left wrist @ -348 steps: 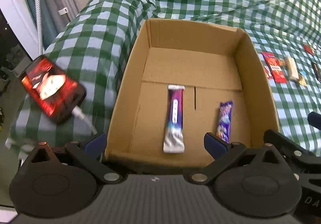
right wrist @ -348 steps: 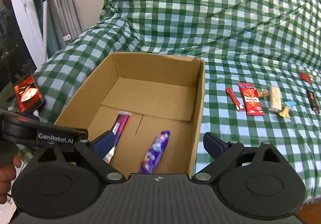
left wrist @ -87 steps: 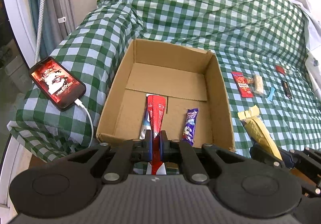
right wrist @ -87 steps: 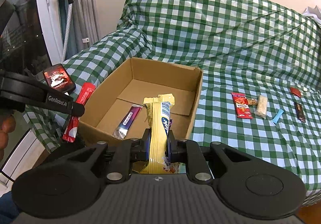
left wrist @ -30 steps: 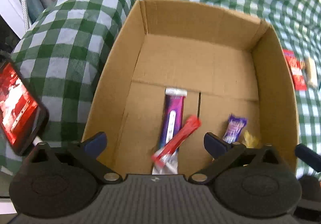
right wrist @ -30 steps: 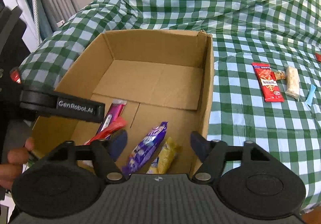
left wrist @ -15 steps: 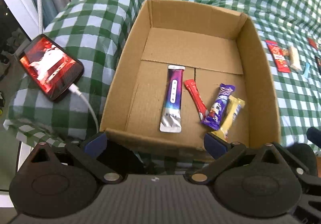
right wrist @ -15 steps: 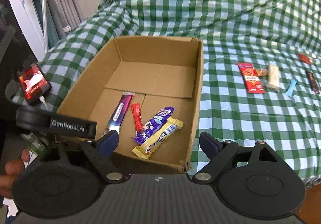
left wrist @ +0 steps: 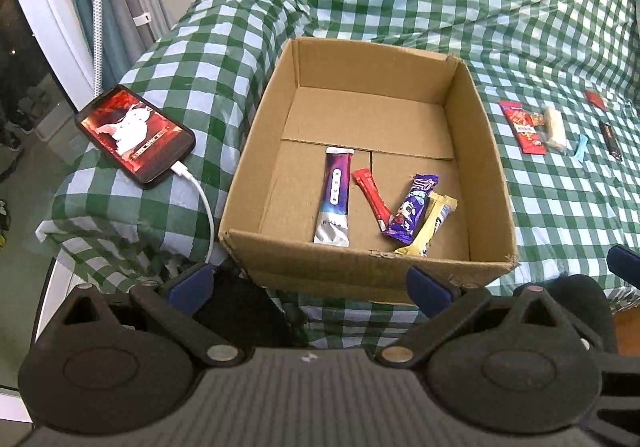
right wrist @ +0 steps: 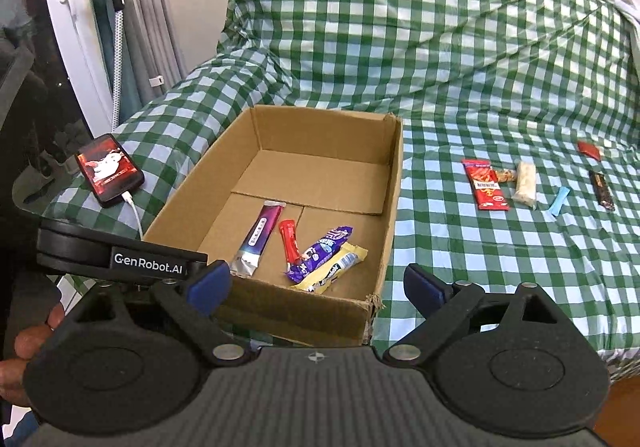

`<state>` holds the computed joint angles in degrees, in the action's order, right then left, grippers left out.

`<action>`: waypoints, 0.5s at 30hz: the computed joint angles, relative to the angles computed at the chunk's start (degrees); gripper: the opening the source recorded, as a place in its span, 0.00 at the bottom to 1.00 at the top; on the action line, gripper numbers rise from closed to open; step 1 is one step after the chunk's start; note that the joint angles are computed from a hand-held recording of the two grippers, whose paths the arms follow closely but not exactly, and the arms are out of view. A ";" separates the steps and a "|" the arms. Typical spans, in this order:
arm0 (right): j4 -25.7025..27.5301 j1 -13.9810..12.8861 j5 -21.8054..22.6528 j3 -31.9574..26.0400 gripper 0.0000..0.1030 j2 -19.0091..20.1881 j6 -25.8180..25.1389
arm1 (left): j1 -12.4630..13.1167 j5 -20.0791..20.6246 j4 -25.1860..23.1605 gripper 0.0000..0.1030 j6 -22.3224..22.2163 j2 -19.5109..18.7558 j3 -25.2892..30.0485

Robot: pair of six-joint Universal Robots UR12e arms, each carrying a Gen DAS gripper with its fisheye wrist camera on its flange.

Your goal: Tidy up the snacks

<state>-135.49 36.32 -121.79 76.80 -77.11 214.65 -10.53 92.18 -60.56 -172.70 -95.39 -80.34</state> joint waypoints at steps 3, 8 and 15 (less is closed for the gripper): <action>-0.50 0.58 -1.11 0.48 0.92 -0.39 -0.33 | 0.14 -0.63 0.84 1.00 -0.05 0.96 -0.96; -1.03 1.45 -2.76 1.19 0.93 -0.92 -0.24 | 0.25 -1.08 2.46 1.00 0.18 2.23 -2.10; -2.68 2.53 -4.58 1.98 0.93 -1.48 -1.14 | 0.53 -1.41 4.06 1.00 -0.06 3.81 -3.46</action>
